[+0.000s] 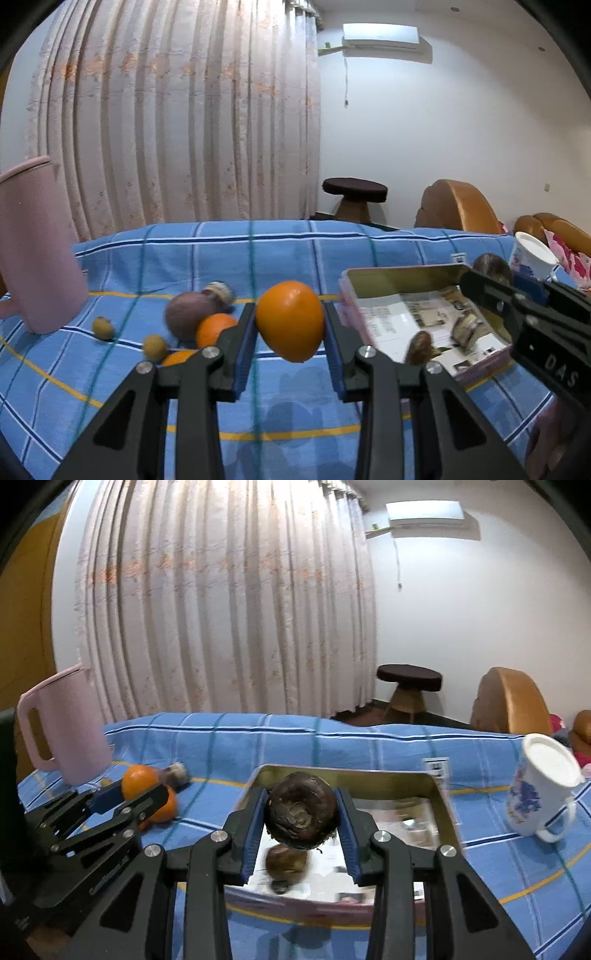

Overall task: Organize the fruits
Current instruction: 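Carry the orange with the left gripper while the right carries the mangosteen over the tin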

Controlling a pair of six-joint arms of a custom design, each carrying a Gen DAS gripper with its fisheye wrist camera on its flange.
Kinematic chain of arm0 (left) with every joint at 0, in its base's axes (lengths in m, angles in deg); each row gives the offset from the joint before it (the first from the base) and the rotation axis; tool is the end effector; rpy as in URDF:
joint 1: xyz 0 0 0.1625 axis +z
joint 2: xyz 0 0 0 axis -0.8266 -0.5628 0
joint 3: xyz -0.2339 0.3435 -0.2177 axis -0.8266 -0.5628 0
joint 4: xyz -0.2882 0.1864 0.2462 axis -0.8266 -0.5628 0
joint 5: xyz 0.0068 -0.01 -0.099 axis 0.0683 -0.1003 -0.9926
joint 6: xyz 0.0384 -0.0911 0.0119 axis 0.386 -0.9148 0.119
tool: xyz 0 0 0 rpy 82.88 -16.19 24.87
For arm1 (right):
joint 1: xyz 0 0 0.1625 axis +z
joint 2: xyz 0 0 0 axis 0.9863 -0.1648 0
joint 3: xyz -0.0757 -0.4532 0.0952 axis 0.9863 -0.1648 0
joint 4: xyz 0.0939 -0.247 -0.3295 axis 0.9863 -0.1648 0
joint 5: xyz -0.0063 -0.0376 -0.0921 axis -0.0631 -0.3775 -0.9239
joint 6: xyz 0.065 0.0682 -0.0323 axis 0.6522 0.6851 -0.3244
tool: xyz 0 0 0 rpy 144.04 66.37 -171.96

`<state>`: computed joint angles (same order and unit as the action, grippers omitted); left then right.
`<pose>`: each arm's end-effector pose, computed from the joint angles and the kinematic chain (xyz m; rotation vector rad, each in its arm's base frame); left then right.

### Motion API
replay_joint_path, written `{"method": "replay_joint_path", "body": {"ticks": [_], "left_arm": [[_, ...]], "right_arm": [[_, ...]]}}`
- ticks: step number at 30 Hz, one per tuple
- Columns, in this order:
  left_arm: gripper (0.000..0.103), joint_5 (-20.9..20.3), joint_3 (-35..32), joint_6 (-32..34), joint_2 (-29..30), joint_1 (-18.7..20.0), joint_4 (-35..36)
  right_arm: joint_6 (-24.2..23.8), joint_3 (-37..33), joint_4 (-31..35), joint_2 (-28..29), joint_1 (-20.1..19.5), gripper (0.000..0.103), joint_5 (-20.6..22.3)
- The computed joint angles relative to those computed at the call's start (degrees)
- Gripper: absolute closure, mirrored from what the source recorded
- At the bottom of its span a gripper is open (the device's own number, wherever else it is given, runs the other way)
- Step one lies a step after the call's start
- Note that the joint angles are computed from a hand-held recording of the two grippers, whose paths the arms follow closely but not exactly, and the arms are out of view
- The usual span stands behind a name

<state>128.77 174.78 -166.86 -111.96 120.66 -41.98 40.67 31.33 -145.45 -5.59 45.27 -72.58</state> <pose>-0.0041 -0.4740 0.3366 0.5360 2.1148 -1.2646 0.4248 -0.4721 -0.0615 0.7503 -2.1922 1.2068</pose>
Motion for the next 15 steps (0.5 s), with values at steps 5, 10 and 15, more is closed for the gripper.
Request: {"method": "replay_joint_path", "body": {"ticks": [5, 10, 15], "left_arm": [[0.067, 1.0, 0.5, 0.4, 2.0, -2.0, -0.8], [0.067, 2.9, -1.1, -1.9, 4.9, -3.2, 0.6], [0.067, 3.5, -3.2, -4.1, 8.2, -4.2, 2.4]], "right_arm": [[-2.6, 0.7, -3.1, -1.1, -1.2, 0.063, -2.2], [-3.0, 1.6, -4.3, -2.6, -2.9, 0.063, -3.8], [-3.4, 2.0, -5.4, -3.7, -4.5, 0.063, -5.1]]}}
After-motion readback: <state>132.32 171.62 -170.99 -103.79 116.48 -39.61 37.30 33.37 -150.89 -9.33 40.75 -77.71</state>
